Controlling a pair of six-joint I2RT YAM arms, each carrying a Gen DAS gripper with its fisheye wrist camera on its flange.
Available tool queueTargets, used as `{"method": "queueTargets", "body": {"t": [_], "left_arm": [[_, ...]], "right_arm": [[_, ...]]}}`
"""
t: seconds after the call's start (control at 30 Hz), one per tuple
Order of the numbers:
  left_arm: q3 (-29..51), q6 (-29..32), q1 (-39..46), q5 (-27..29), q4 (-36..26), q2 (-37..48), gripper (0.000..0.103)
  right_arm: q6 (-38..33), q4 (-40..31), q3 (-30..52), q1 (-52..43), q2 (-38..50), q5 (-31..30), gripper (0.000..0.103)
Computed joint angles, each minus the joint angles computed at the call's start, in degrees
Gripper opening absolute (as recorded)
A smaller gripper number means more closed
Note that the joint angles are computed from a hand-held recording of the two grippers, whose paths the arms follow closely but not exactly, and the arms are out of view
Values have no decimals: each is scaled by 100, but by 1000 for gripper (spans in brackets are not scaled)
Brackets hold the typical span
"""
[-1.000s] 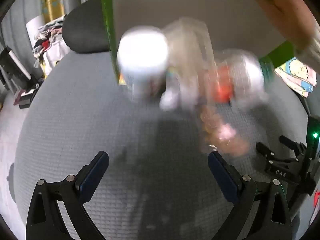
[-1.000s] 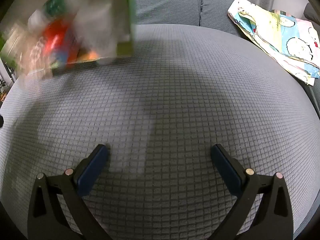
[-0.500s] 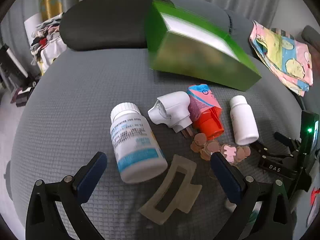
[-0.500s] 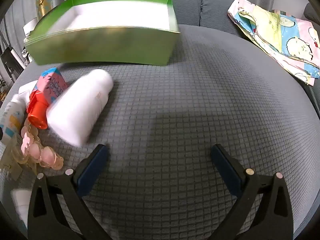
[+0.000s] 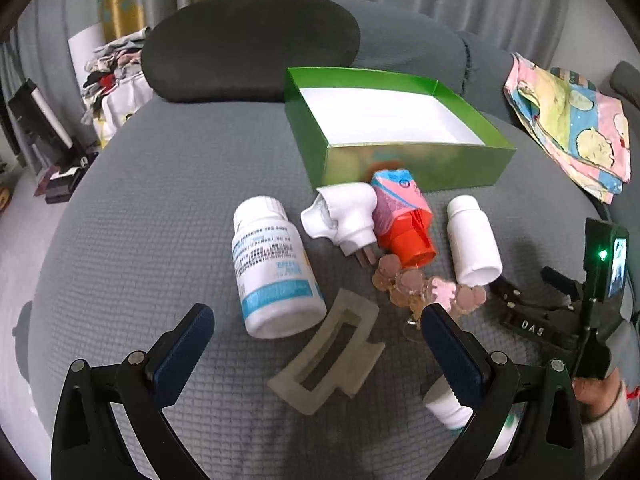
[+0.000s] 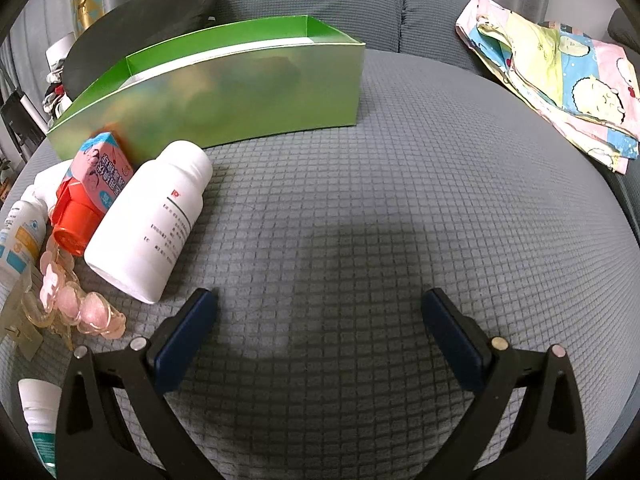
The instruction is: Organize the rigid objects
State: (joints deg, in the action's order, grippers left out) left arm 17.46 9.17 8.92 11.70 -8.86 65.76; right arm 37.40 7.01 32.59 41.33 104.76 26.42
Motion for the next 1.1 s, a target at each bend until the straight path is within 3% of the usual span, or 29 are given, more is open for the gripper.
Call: {"method": "queueTargets", "body": {"t": [0.2,0.33,0.57,0.73,1.1], "left_arm": [[176,-29,-156,-131,-788,-486,103],[300,-79,-248,-168,-1236,-841,103],[458,-97,-337,-173,-1773,-1188,103],[467,-106,-375,-242,-1973,-1346,103],[397,4,-348,-321,-2329,-1739,103]], "right_arm": [[168,-231,-131,141,-382,136,102],[375,-938,-133,680,-1092,636,102],[858,-2036,70,1367,-1992,742,103],[1098,-2585,351,1765,-2088,699,103],[1477,-3088,719,2226,-1891,803,103]]}}
